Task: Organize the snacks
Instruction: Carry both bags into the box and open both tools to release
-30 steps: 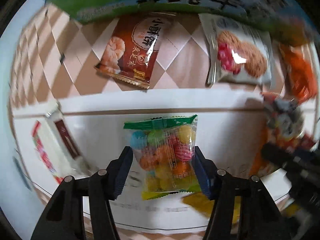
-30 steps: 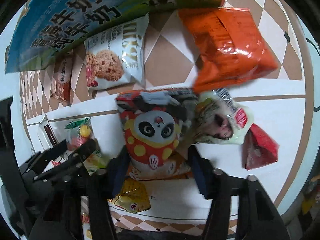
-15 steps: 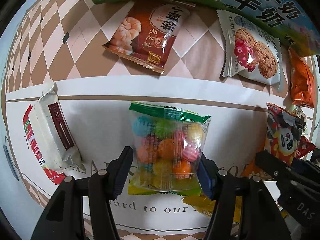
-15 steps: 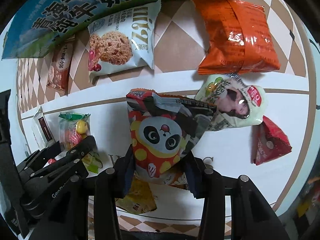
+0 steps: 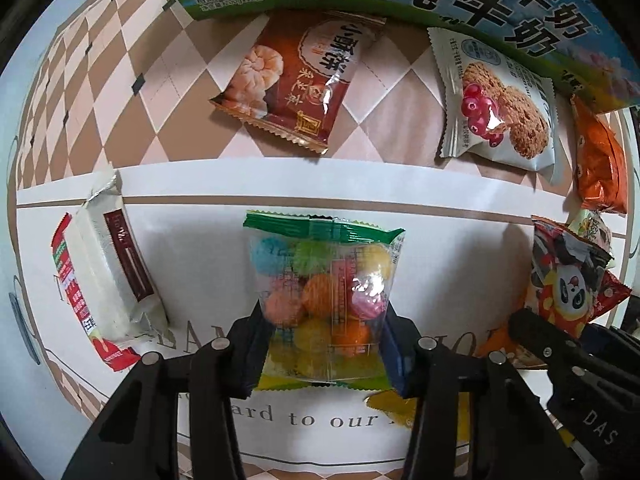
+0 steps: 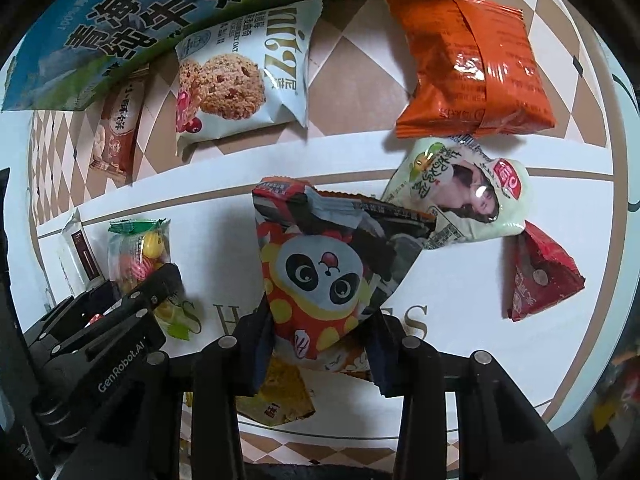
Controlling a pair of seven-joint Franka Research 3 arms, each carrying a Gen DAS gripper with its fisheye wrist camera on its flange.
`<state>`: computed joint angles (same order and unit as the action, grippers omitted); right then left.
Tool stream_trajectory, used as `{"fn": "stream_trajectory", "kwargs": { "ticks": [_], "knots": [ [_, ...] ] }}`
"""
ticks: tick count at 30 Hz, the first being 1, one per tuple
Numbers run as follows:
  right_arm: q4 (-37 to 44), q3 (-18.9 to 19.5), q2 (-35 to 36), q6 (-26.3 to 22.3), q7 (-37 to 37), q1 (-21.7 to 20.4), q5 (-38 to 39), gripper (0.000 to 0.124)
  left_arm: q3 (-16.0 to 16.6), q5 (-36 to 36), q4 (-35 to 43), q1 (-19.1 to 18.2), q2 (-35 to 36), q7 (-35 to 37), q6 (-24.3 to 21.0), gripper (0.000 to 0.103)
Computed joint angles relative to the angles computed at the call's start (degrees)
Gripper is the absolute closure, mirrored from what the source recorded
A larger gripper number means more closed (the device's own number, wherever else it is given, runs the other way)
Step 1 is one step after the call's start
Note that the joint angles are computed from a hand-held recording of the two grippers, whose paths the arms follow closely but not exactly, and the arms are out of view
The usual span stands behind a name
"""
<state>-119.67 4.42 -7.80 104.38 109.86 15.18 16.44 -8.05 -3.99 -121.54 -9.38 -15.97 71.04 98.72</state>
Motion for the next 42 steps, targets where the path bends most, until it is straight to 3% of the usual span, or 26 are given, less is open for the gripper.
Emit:
{"fn": "stream_trajectory", "kwargs": {
  "ticks": [11, 20, 24, 31, 42],
  "knots": [
    [-0.74, -0.4, -5.28, 0.39, -2.62, -0.67, 1.5, 0.086, 1.46, -0.49, 0.64, 0.03, -8.01, 1.85, -2.13, 0.058],
    [7.15, -1.71, -6.2, -1.11, -5.73, -1.61, 5.23, 0.087, 3.97, -4.36, 12.38, 0.74, -6.35, 3.85, -5.27, 0.058],
    [16.06, -2.41, -2.69, -2.17, -6.51, -2.41, 6.27, 0.087, 4.03, -5.47, 21.98, 1.75, -0.47, 4.93, -6.01, 0.058],
    [36.7, -2.84, 10.7, -5.36, -6.87, -3.61, 2.15, 0.086, 1.87, -2.04, 39.77, 4.3, 14.81, 6.79, -6.67, 0.058],
    [71.12, -3.38, 38.86, -19.29, -6.06, -3.51, -4.15, 0.087, -0.65, 4.14, 68.35, 6.18, 40.96, 8.1, -20.03, 0.058]
  ]
}}
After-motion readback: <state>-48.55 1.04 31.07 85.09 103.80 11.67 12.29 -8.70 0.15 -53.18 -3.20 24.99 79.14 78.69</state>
